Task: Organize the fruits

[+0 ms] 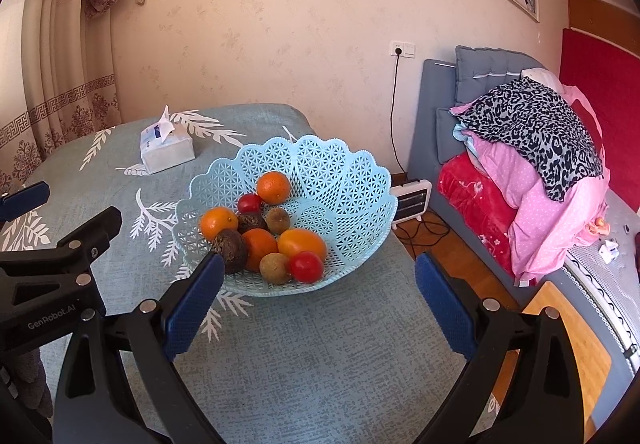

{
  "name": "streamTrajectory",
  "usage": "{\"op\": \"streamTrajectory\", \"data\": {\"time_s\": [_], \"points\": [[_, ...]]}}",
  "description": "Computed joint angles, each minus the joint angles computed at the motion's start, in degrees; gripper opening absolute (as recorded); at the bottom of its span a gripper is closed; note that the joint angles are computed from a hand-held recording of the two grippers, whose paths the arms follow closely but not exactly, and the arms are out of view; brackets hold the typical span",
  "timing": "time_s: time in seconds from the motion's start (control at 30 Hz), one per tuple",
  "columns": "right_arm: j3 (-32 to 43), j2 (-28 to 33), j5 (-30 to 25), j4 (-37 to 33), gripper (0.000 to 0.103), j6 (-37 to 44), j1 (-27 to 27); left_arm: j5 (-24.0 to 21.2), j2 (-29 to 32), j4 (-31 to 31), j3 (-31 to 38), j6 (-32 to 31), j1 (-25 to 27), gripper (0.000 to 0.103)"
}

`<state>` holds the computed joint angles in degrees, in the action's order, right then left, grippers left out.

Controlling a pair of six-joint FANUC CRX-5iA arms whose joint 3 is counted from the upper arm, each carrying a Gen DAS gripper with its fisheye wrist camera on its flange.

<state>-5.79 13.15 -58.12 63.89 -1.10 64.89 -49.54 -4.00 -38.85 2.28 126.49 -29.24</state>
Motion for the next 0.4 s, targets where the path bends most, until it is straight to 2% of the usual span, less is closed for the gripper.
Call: {"op": "streamTrajectory", "data": {"time_s": [0.2, 0.3, 0.4], "points": [[1.22, 0.65, 2.13, -2.49, 0.098, 2.81, 0.78, -2.29, 0.06, 7.58, -0.86, -3.37, 4.62, 0.098], [2.53, 1.23, 5.34, -7.24, 0.098, 6.29, 1.18, -5.34, -0.40, 9.63, -1.84, -4.14, 6.71, 0.098], [4.94, 2.33, 8.92, -14.64, 0.098, 11.67, 1.65, -8.32, -1.91, 8.77, -3.86, -4.13, 7.73, 0.098]]}}
